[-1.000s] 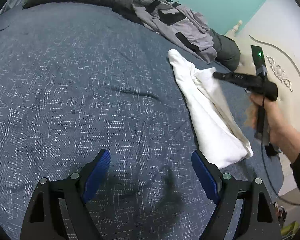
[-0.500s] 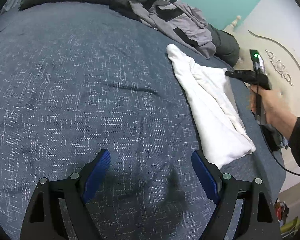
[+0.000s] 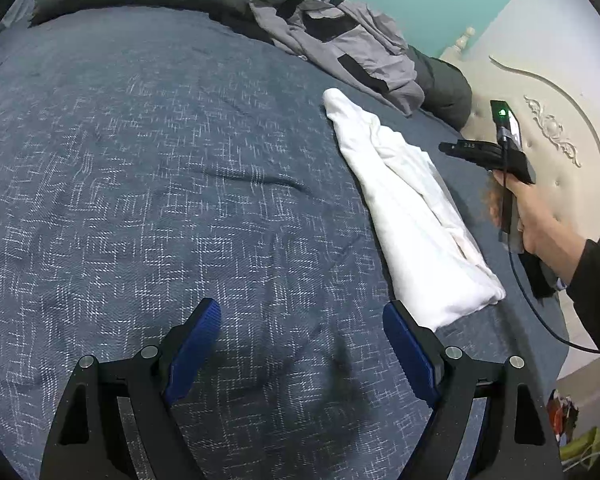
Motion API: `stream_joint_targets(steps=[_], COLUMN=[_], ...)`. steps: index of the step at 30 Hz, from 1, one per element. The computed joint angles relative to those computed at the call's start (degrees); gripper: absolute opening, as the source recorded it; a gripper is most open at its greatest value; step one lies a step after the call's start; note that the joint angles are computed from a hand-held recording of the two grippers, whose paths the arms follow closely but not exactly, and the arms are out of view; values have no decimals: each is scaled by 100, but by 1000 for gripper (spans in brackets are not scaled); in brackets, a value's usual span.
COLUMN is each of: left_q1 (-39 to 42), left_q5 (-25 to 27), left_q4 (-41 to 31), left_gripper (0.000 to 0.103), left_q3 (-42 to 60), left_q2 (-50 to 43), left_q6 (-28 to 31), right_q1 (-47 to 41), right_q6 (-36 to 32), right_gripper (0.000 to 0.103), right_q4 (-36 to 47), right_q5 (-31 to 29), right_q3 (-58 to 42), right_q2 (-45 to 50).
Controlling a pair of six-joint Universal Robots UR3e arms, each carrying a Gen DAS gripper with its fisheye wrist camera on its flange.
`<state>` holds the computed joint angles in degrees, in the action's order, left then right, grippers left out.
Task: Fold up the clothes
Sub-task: 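Pinch the folded shirt edge with the right gripper and tug it straight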
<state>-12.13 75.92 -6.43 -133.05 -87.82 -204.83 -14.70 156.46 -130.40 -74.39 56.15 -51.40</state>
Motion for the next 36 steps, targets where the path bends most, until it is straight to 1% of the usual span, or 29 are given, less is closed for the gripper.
stream_joint_targets(steps=[2,3,4,7,9,10,11,12,13,14,15,16,17,18,21,25,26,29,32,34,36], left_q1=[14,18,19,-2,-26,-22,-19,-19,-19,-19,-17,-16,-16,-18,-36,-38,-34,-35,8,11,7], left_q5=[-29,-44,-49,-23,-4,-25,-41,-50,-58,-63,-64,-66,-66,-60,-29,-32,-40,-43,-83,-87,-93], left_q4=[-9,-11,-12,-5,10,28,37,38,39,35,28,26,28,20,-16,-39,-40,-40,-14,-20,-21], left_gripper=[86,86,86,86,86,86,86,86,86,86,86,86,86,86,86,86,86,86,86,86,86], left_q3=[-13,-15,-18,8,45,51,55,57,60,63,65,64,63,67,103,130,131,147,101,94,92], left_q2=[39,53,69,65,9,-21,-46,-70,-94,-116,-135,-145,-147,-146,-151,-175,-179,-203,-187,-191,-195], left_q6=[-4,-7,-7,4,-1,2,10,22,35,44,44,41,40,44,82,103,105,101,110,124,131], right_q1=[-25,1,34,-85,-211,-155,-74,57,144,175,186,196,215,237,214,179,170,105,128,142,59], right_q6=[-196,-155,-85,307,240,139,31,-5,4,22,41,62,70,75,54,19,32,177,194,231,251], right_gripper=[21,21,21,24,45,48,48,48,48,48,43,34,12,5,2,1,1,1,1,1,1], right_q4=[411,496,560,718,1223,1368,1488,1400,1459,1647,1624,1549,1410,1261,1103,889,863,682,701,967,1192], right_q5=[262,177,50,128,646,576,437,73,-153,-204,-223,-242,-281,-324,-289,-235,-280,-327,-407,-366,-28], right_q3=[-144,-261,-391,-850,-1293,-1472,-1648,-1683,-1877,-2122,-2127,-2084,-1987,-1887,-1736,-1598,-1737,-1696,-1823,-2311,-2558], right_q2=[-9,52,127,480,762,890,1019,1099,1246,1416,1450,1461,1433,1400,1323,1227,1310,1298,1383,1682,1820])
